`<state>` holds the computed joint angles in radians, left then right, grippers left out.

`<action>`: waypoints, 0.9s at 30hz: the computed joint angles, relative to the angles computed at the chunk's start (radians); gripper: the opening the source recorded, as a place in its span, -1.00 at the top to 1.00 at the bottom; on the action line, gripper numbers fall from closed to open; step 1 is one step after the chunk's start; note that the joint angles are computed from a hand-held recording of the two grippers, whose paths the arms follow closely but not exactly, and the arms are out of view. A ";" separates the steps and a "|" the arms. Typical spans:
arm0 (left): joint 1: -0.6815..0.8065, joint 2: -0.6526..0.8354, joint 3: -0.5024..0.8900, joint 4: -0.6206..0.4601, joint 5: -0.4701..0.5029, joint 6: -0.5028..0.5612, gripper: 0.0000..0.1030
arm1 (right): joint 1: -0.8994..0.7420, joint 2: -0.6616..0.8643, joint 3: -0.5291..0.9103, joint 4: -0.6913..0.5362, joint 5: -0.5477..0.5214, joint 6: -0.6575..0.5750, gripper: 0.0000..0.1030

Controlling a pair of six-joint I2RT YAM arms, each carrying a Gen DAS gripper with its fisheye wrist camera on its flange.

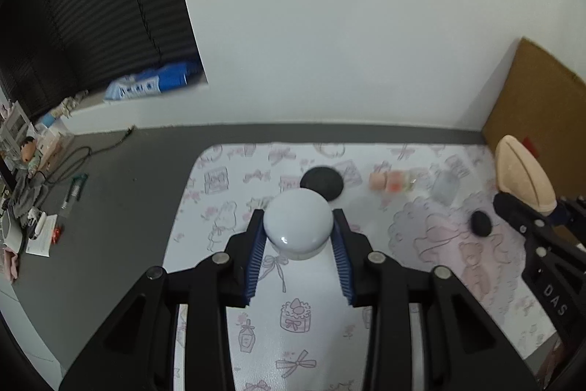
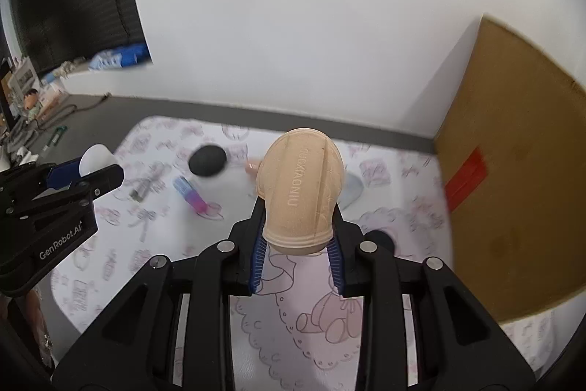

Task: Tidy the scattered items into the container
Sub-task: 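Lift the white object and powder puff toward the cardboard box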

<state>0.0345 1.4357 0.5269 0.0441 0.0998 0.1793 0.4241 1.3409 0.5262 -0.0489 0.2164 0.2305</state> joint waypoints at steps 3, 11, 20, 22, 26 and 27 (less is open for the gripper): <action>-0.002 -0.122 0.018 -0.104 0.011 -0.004 0.32 | 0.018 -0.122 0.036 -0.131 0.018 -0.003 0.41; -0.011 -0.366 0.094 -0.318 0.049 -0.026 0.32 | 0.091 -0.320 0.162 -0.382 0.101 0.002 0.41; 0.023 -0.545 0.185 -0.473 0.102 -0.044 0.32 | 0.196 -0.438 0.312 -0.574 0.232 0.014 0.41; 0.030 -0.570 0.204 -0.494 0.110 -0.043 0.32 | 0.225 -0.457 0.345 -0.611 0.267 0.019 0.41; 0.057 -0.608 0.242 -0.530 0.139 -0.039 0.32 | 0.288 -0.479 0.401 -0.672 0.337 0.033 0.41; 0.064 -0.620 0.248 -0.538 0.148 -0.038 0.32 | 0.310 -0.482 0.417 -0.688 0.359 0.041 0.41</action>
<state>0.0987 0.8162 0.7748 -0.4937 0.2481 0.1411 0.7337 0.8593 0.9428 -0.7366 0.5758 0.2714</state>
